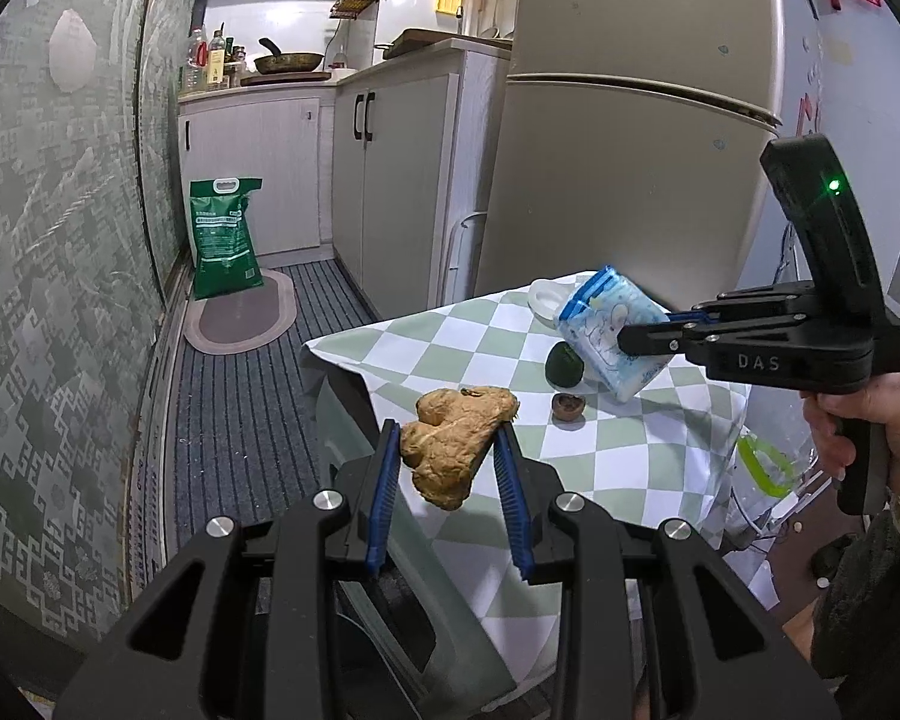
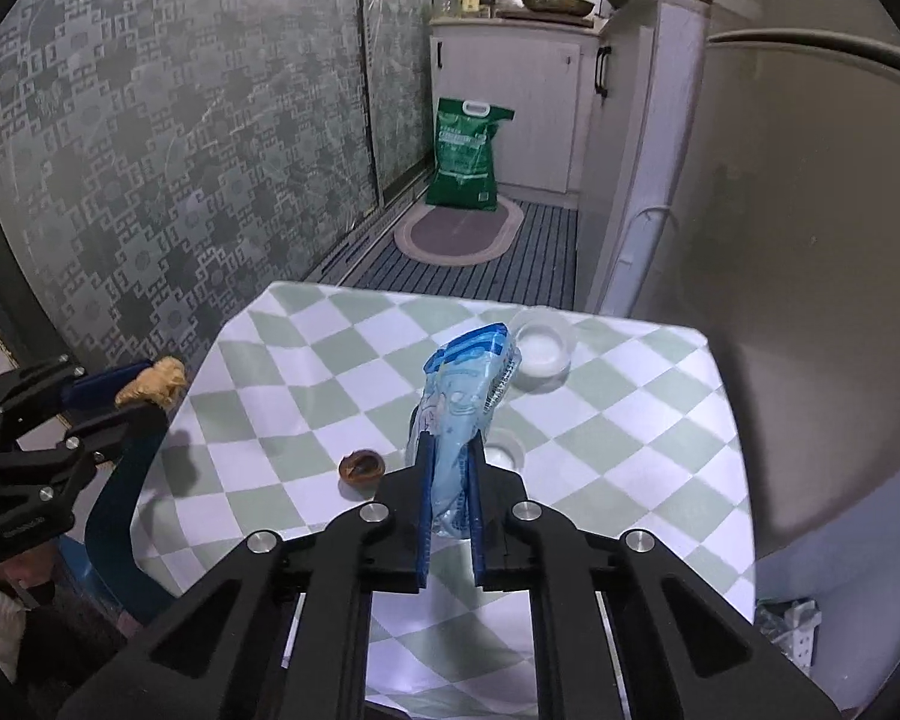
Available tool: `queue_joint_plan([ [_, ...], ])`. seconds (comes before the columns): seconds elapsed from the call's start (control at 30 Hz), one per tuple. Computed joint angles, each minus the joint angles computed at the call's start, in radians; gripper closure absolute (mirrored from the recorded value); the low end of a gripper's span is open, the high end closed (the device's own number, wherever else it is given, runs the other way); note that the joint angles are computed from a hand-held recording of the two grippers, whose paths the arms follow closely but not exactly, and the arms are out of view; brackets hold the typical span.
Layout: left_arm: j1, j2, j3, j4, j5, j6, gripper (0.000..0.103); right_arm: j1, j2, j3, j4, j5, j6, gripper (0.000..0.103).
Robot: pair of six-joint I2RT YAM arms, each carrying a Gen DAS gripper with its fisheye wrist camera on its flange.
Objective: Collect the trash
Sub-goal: 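Carry the ginger and wipes pack over the teal bin and release both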
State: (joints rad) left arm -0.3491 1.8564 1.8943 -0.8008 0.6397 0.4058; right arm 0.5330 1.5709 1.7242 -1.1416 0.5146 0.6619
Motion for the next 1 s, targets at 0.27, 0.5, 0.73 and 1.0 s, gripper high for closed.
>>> queue_joint_plan([
  [0.27,0.071,0.003,-0.004,0.004,0.01,-0.029,0.069,0.066,0.097,0.21,-0.059,0.039,-0.031,0.094],
  [0.5,0.139,0.012,-0.026,-0.002,-0.01,-0.011,0.069,0.128,0.23,0.426,-0.092,0.028,-0.088,0.094],
  [0.73,0.23,-0.005,-0.119,-0.017,-0.037,0.042,0.069,0.156,0.364,0.614,-0.104,-0.038,-0.133,0.094],
  [1.0,0.311,0.0,-0.212,-0.035,-0.085,0.101,0.069,0.186,0.528,0.821,-0.138,-0.129,-0.164,0.094],
])
